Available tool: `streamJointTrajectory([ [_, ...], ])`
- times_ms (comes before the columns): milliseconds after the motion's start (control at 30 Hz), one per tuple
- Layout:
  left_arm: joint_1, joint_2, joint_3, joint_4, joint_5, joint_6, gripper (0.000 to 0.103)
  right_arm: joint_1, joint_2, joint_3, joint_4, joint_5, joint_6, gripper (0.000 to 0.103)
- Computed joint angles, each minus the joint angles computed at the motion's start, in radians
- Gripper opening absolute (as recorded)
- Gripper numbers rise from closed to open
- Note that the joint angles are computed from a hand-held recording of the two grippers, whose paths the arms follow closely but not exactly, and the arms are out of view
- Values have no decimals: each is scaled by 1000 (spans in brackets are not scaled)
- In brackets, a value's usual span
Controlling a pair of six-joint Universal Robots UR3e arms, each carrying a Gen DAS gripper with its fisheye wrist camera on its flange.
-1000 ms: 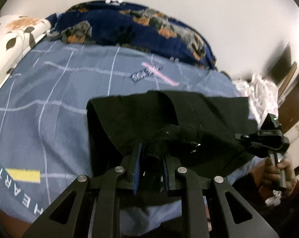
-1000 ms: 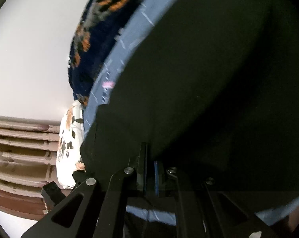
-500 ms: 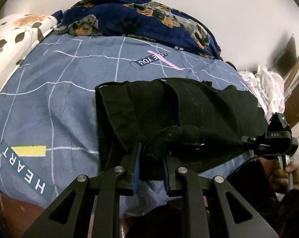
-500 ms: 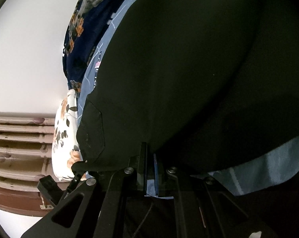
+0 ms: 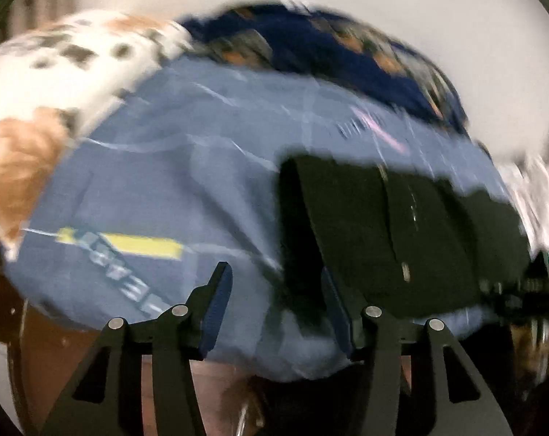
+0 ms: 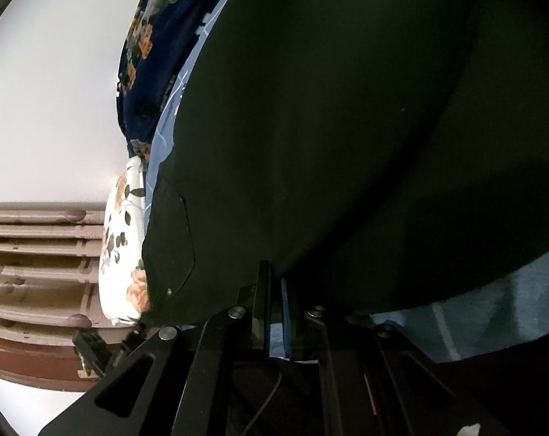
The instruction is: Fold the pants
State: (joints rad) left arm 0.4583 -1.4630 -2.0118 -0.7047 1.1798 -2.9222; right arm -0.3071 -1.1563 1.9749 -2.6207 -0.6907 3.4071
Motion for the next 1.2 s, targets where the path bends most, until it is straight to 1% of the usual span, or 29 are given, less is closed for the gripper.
streamJointTrajectory([
  [67,0,26,13,13,-40,-29,52,-2,8,5,-14,11,-3,6],
  [100,-26,25,39,12,-64,-30,52,-7,10,11,-21,20,-6,6],
  [133,-61,12,66,10,-77,-22,52,-9,13,16,-30,26,-7,6],
  [167,-139,-25,114,4,-74,-4,52,-11,15,22,-40,33,-8,6],
  [267,-318,-151,222,-32,-42,44,52,-23,22,39,-63,59,-28,6],
  [300,-377,-203,260,-57,-19,62,52,-27,25,46,-71,71,-40,6],
  [400,-468,-332,330,-92,48,79,49,-56,46,62,-72,143,-94,8],
  [433,-483,-363,341,-103,83,59,45,-69,48,61,-51,165,-126,8],
  [467,-469,-393,352,-131,73,41,42,-77,48,58,-34,181,-149,9],
  [500,-449,-399,332,-113,49,23,39,-94,47,57,-15,204,-180,9],
  [533,-430,-393,306,-81,36,21,29,-114,47,54,11,229,-216,9],
  [567,-422,-390,298,-75,38,19,26,-133,44,46,40,242,-243,9],
  [700,-426,-391,315,-99,44,14,24,-239,74,-32,141,295,-319,9],
  [767,-433,-398,324,-102,52,16,24,-288,105,-84,127,309,-312,10],
  [833,-436,-411,333,-102,46,3,24,-341,172,-174,94,336,-265,10],
  [900,-431,-416,333,-101,39,-1,24,-380,250,-293,105,381,-236,10],
  [967,-430,-424,341,-105,38,-6,24,-409,327,-426,43,411,-148,10],
  [1000,-428,-424,342,-107,35,-12,24,-423,369,-477,-66,429,-50,10],
  [1033,-427,-425,344,-111,34,-17,24,-442,421,-534,-225,436,97,10],
  [1067,-428,-426,347,-114,34,-19,24,-461,466,-580,-387,421,257,10],
  [1100,-430,-427,352,-121,37,-21,24,-484,506,-616,-531,409,400,13],
  [1133,-431,-427,355,-123,39,-22,24,-516,538,-635,-706,373,568,17],
  [1167,-433,-427,355,-123,41,-24,24,-549,550,-631,-812,333,668,35],
  [1200,-435,-428,357,-124,45,-24,24,-575,553,-622,-870,303,729,50],
])
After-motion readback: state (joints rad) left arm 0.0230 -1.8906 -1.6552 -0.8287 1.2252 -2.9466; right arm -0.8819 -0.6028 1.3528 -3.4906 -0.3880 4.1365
